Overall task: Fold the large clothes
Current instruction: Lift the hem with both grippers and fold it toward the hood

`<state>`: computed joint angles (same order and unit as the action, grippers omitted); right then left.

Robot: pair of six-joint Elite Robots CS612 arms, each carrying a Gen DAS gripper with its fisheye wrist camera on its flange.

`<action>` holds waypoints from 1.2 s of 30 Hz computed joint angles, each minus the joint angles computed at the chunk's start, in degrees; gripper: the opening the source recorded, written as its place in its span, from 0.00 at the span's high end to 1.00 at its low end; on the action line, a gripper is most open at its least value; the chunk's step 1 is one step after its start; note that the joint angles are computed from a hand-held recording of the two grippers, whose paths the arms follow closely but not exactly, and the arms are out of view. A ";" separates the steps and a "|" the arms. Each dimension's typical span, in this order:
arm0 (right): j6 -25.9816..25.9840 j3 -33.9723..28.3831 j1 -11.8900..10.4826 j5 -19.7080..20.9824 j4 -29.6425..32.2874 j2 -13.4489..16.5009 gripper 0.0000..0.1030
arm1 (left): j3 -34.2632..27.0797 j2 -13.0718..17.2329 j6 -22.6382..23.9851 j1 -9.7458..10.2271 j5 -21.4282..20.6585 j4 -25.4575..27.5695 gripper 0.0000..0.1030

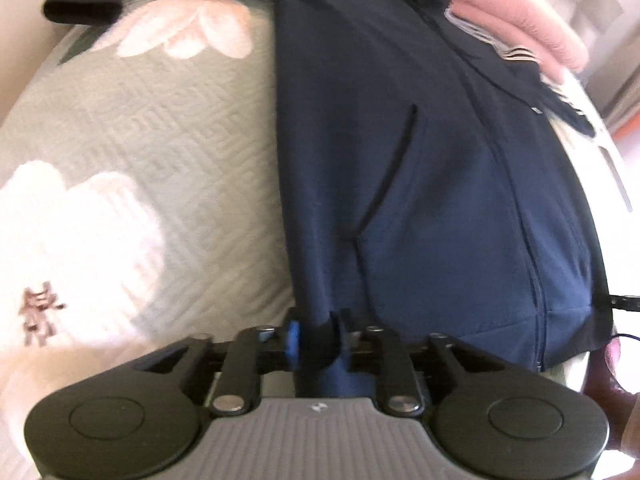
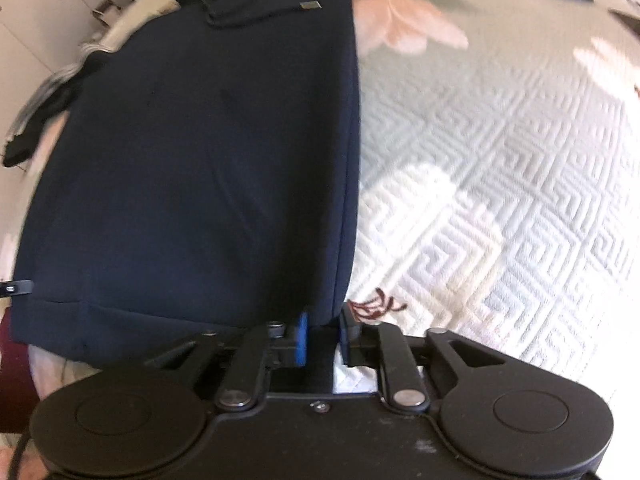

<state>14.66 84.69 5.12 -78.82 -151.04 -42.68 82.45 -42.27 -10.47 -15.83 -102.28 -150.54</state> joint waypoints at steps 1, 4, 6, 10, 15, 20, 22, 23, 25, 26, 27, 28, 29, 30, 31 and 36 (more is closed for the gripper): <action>-0.96 -0.61 0.02 -0.38 1.50 0.01 0.72 | -0.03 -0.24 0.00 -0.06 1.37 0.85 0.45; -4.07 -4.45 0.81 -4.37 7.44 0.66 0.21 | -0.54 -0.61 -1.55 0.08 5.66 2.10 0.22; -4.93 -4.04 0.79 -7.48 5.79 -0.04 0.21 | -0.28 -1.09 -3.47 0.66 5.85 -0.21 0.22; -2.22 -4.38 0.63 -12.95 -0.58 -0.73 0.21 | -2.72 -0.57 -5.19 1.78 8.24 -1.95 0.22; -4.18 -12.84 1.42 -8.86 -5.44 2.24 0.21 | -8.49 1.33 -6.44 3.53 9.07 -3.24 0.22; -7.60 -25.99 3.31 1.15 -8.13 8.56 0.18 | -16.33 4.18 -10.17 5.00 10.51 -1.79 0.17; -6.58 -30.40 4.19 4.98 -9.87 11.53 0.16 | -19.20 5.54 -10.58 5.46 11.84 -0.84 0.15; -6.73 -32.84 4.55 6.77 -9.09 13.07 0.16 | -20.34 6.23 -10.93 5.75 12.09 -0.88 0.15; -7.85 -37.70 5.20 9.47 -6.51 16.15 0.16 | -23.81 8.50 -12.24 6.49 12.40 -0.56 0.14; -8.25 -40.55 5.62 10.28 -4.16 17.80 0.16 | -24.85 9.33 -13.27 6.82 12.63 -0.82 0.14; -8.42 -42.21 5.99 11.01 -2.12 18.67 0.16 | -25.98 10.22 -14.66 7.13 13.32 -0.72 0.14; -8.49 -43.91 6.15 12.06 -0.23 19.59 0.16 | -27.18 11.12 -15.86 7.46 13.48 -0.34 0.14; -8.35 -45.43 6.26 13.24 1.03 20.54 0.16 | -28.67 12.24 -17.07 7.91 12.86 0.16 0.14; -8.45 -46.60 6.39 14.44 2.25 21.36 0.16 | -30.45 13.44 -18.01 8.43 11.88 0.80 0.14; -8.93 -47.36 6.51 15.37 3.77 21.91 0.16 | -32.18 14.70 -19.22 8.92 10.63 1.39 0.14; -11.25 -52.85 7.23 16.65 13.19 25.13 0.16 | -38.44 19.62 -23.89 10.56 4.62 0.27 0.14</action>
<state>3.41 31.84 12.35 -62.17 -137.85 -17.56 44.02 -22.65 -34.37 -5.27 -97.66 -150.27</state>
